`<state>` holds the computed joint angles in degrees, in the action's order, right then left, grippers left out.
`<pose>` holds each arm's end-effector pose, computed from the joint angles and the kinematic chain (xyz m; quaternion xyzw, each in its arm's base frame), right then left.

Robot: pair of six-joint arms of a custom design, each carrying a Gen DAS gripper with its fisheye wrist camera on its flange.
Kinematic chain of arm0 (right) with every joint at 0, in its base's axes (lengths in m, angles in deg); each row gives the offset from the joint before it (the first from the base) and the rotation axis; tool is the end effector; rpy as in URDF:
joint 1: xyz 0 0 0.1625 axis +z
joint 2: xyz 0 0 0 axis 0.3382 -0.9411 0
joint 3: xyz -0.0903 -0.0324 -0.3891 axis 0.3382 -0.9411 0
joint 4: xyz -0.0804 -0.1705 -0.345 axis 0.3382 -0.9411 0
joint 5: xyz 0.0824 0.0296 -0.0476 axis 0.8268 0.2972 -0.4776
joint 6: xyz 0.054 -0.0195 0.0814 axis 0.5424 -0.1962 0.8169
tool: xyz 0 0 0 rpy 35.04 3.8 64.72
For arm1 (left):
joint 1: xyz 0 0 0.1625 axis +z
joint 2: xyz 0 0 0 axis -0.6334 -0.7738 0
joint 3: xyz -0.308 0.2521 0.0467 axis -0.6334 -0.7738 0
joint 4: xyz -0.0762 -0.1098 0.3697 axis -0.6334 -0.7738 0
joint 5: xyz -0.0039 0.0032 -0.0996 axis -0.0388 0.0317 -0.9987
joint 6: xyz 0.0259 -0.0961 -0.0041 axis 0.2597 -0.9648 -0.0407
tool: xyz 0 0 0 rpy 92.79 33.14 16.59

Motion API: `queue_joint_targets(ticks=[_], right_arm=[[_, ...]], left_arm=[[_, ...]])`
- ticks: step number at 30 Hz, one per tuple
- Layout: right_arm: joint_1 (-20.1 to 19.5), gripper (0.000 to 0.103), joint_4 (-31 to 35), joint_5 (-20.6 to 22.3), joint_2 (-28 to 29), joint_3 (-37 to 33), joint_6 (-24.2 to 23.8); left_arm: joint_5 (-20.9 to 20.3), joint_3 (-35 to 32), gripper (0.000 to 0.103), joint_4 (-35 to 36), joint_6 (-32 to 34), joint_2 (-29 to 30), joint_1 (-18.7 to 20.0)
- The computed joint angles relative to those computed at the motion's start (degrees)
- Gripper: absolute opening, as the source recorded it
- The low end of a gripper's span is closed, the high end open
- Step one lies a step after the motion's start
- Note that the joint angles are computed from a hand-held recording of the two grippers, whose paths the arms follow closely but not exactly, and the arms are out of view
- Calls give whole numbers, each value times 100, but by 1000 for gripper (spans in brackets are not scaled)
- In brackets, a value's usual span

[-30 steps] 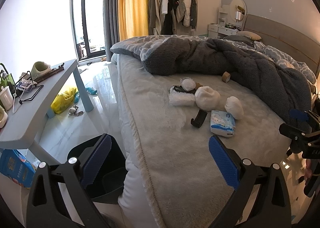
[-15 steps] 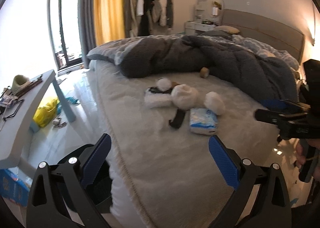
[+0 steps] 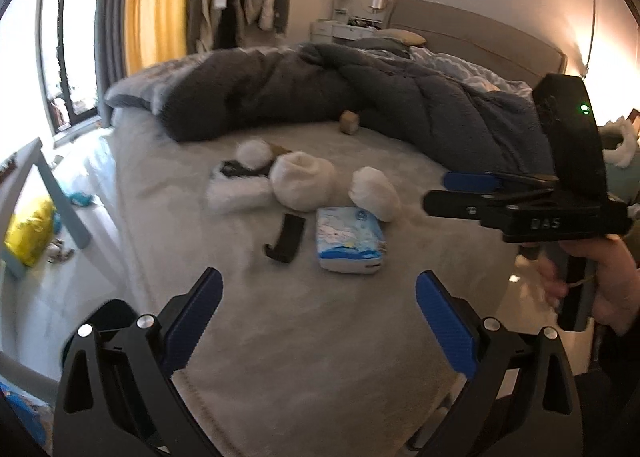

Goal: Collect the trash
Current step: 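Move the left tool to the blue-and-white pack while the right tool approaches the white cotton ball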

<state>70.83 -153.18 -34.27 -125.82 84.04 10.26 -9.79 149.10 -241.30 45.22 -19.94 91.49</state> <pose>0.1189 -0.7266 0.2976 0.2075 -0.9005 0.3293 0.1939 -0.3386 -0.7244 0.0778 0.3701 0.8780 -0.2519 0.1692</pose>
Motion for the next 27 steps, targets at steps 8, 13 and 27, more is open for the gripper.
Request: queue_joint_targets(ticks=[8, 13, 27], right_arm=[[-69, 78, 640, 121, 273, -618, 78], [-161, 78, 1116, 350, 412, -999, 303], [-342, 74, 2074, 566, 888, -1961, 521]], left_arm=[[-435, -622, 88, 683, -145, 312, 128], [-612, -1091, 87, 1209, -258, 559, 203], [-726, -2215, 87, 2059, -432, 1224, 296]])
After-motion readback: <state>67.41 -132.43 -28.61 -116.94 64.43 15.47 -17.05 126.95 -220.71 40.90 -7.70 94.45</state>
